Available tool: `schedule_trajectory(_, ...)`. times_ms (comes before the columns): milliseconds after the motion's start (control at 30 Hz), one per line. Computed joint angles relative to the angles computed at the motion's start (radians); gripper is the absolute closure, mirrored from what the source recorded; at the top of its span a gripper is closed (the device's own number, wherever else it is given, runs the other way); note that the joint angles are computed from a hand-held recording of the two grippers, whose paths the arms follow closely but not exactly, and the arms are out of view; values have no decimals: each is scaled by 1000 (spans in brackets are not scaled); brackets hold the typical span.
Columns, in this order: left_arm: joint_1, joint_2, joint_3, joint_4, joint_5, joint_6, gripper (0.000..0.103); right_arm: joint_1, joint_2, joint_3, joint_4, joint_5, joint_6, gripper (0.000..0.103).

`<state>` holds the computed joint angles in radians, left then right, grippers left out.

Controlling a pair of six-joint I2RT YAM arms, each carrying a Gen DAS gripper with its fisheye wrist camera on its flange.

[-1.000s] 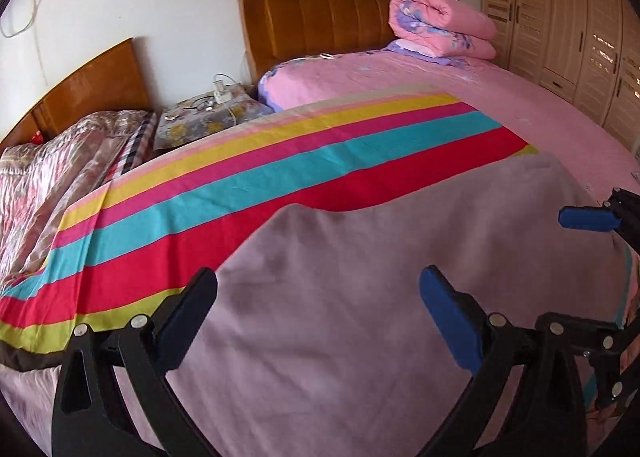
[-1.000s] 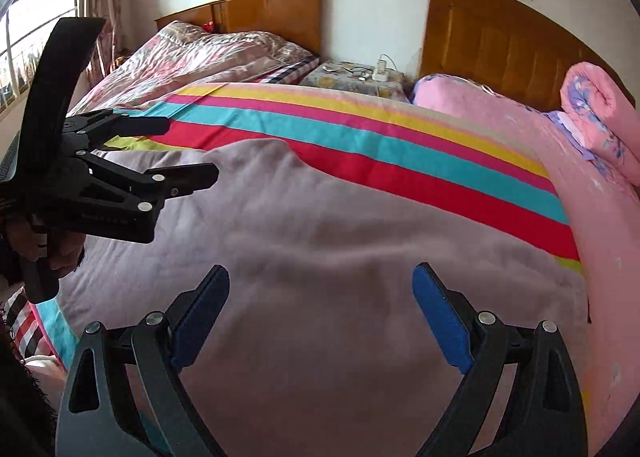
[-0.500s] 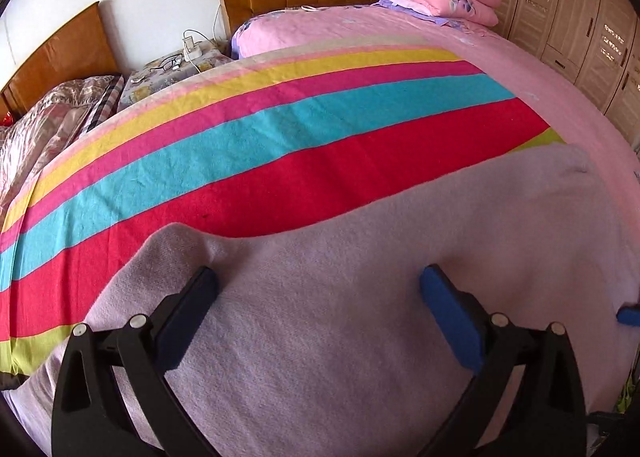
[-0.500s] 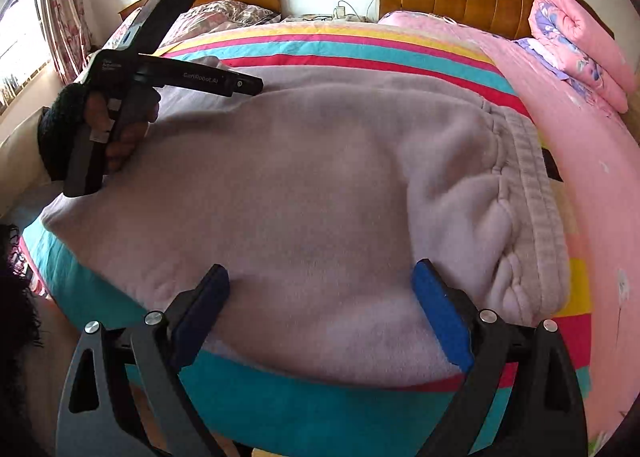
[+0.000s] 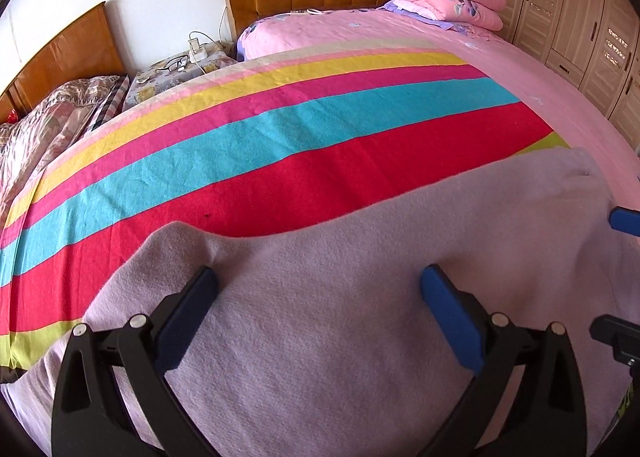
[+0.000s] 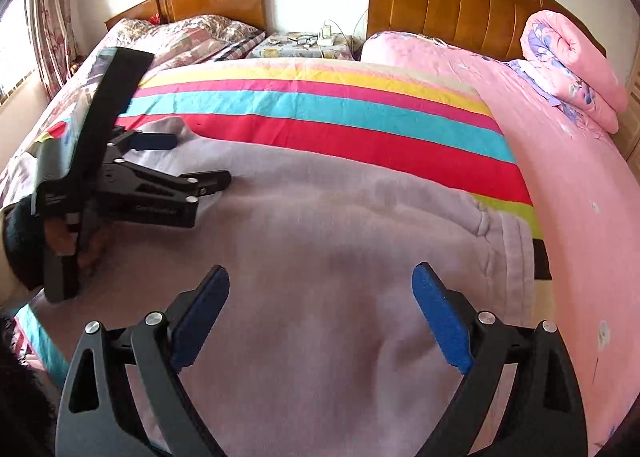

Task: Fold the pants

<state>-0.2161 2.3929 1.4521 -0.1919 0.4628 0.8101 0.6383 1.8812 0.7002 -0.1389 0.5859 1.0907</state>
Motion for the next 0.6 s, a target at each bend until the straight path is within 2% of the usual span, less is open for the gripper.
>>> schedule_trajectory(133, 1, 1, 2, -2, 0, 1, 1, -53, 90, 35, 4, -40, -41, 13)
schedule_trajectory(200, 3, 0, 2, -4, 2, 2, 1, -46, 80, -1, 47, -37, -34, 12)
schedule_trajectory(300, 3, 1, 5, -7, 2, 2, 1, -17, 23, -23, -5, -41, 47, 13)
schedule_trajectory(400, 4, -2, 0, -5, 3, 2, 1, 51, -41, -62, 11, 4, 119, 13)
schedule_trajectory(467, 4, -2, 1, -5, 3, 1, 1, 80, -17, -57, 38, -6, 125, 13)
schedule_trajectory(533, 4, -1, 2, -7, 4, 2, 1, 77, 62, -29, 65, -64, 123, 12)
schedule_trajectory(600, 4, -2, 1, -6, 3, 2, 1, 102, 115, -7, 68, -19, 141, 10)
